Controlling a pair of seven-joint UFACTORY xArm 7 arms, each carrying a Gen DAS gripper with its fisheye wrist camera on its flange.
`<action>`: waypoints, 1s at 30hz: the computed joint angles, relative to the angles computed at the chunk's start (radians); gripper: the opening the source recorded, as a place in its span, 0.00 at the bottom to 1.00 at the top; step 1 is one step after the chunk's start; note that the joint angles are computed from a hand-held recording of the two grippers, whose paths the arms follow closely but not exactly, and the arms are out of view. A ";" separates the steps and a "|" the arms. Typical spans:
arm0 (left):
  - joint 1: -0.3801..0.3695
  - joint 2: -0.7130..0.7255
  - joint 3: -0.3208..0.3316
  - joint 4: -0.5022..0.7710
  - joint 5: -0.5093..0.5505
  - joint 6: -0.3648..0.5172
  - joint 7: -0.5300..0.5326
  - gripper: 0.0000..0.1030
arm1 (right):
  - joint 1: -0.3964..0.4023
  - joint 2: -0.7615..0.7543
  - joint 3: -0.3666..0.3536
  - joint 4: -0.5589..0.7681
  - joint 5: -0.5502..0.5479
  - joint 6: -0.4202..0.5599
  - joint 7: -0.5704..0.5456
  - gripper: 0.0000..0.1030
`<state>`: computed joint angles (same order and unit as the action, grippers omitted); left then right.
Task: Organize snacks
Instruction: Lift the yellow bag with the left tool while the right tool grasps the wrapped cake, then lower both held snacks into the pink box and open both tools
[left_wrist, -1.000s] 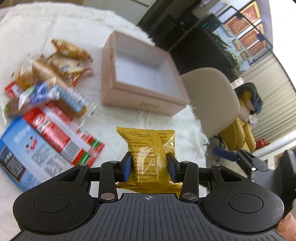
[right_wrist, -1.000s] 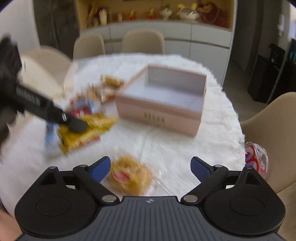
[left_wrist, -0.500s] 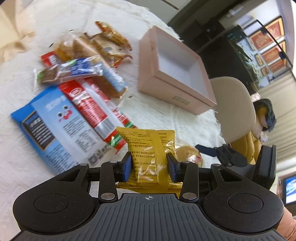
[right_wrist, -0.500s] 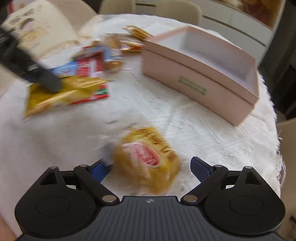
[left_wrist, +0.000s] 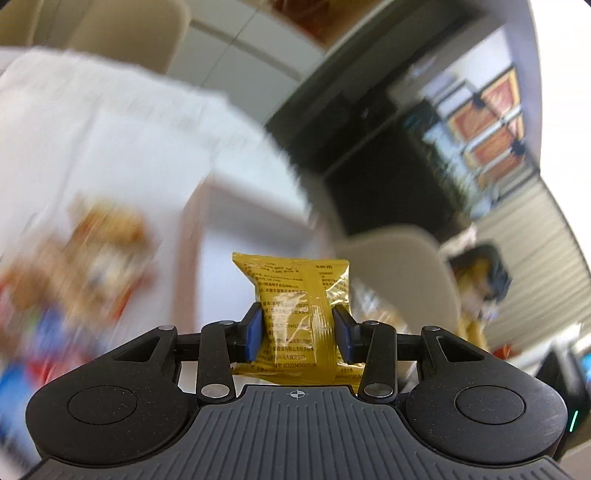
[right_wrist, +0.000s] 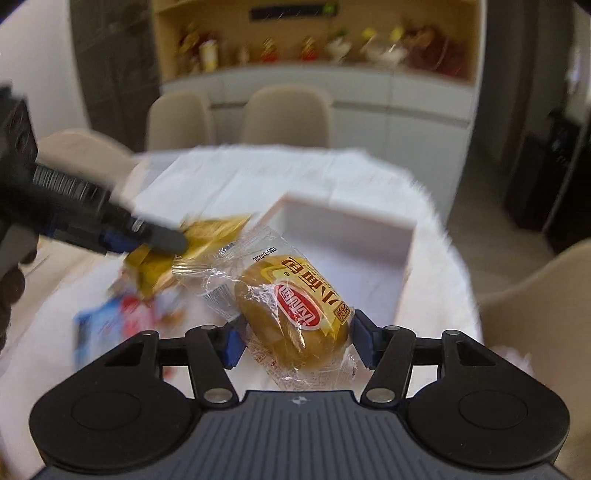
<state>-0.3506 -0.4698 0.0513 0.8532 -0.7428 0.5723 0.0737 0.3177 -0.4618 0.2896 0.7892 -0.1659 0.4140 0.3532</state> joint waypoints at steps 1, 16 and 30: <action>-0.004 0.069 0.003 0.060 0.000 -0.012 0.004 0.44 | -0.066 0.036 0.047 0.029 -0.062 -0.028 0.054 0.59; 0.237 0.276 -0.079 0.137 0.478 -0.136 -0.105 0.44 | 0.008 0.024 0.004 -0.048 -0.076 0.094 0.186 0.75; 0.266 0.303 -0.034 0.133 0.208 0.154 0.305 0.41 | 0.099 0.005 0.021 -0.134 0.065 0.128 0.201 0.75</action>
